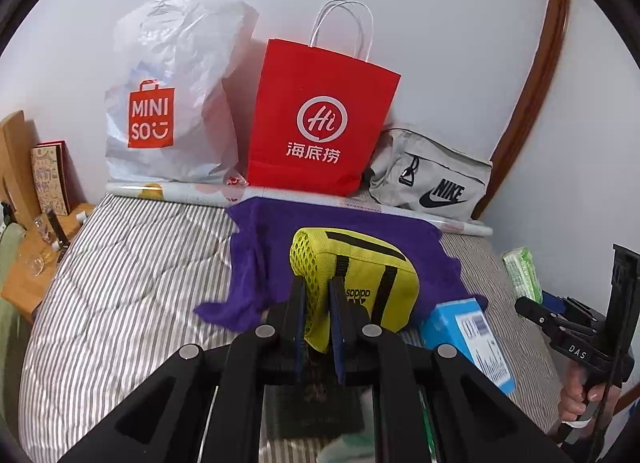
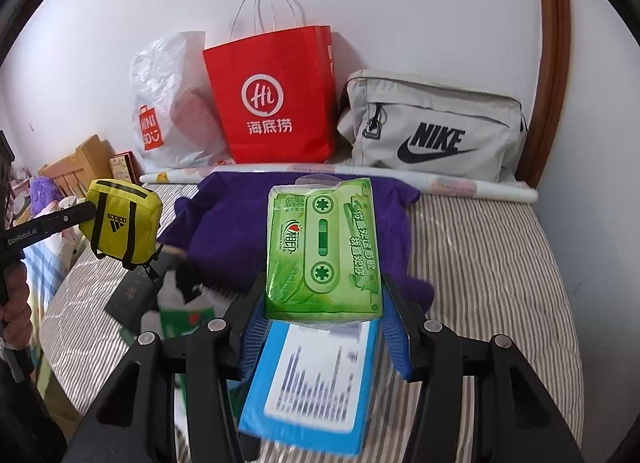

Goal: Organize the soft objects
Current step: 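Carry the yellow pouch and green tissue pack onto the purple towel with both tools, then open both tools to release the pouch and tissue pack on the towel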

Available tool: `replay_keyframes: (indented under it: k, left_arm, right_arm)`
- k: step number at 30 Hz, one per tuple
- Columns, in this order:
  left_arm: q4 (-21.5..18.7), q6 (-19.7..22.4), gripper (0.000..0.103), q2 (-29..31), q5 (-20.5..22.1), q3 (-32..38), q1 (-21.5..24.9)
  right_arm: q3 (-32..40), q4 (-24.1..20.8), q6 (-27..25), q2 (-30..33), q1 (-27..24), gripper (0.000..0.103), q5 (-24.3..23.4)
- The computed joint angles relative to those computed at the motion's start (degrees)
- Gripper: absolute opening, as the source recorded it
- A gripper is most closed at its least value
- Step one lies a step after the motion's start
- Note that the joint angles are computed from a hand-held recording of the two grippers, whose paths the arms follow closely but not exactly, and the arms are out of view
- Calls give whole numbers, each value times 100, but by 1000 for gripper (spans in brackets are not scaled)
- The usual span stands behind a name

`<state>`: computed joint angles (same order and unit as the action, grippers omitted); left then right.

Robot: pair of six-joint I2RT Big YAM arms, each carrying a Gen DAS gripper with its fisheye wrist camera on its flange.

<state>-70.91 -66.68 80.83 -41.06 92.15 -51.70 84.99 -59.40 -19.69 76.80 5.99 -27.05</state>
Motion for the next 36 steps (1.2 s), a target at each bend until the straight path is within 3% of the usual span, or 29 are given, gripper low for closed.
replay_keyframes:
  k: [10, 20, 23, 27, 36]
  left_arm:
    - [714, 806, 11, 288, 682, 100, 792]
    - [1064, 1160, 11, 590, 1308, -18, 1390]
    - [1432, 1172, 11, 558, 1832, -213, 1605]
    - [1215, 1282, 11, 788, 1824, 11, 1709]
    - [1354, 1280, 11, 948, 2296, -14, 1957]
  right_arm:
    - [626, 163, 107, 819, 321, 52, 156]
    - [1177, 84, 106, 1572, 549, 52, 453]
    - [1356, 1, 76, 1784, 608, 52, 519]
    - [1610, -135, 29, 2054, 669, 52, 632]
    - [2026, -592, 74, 2539, 680, 52, 728]
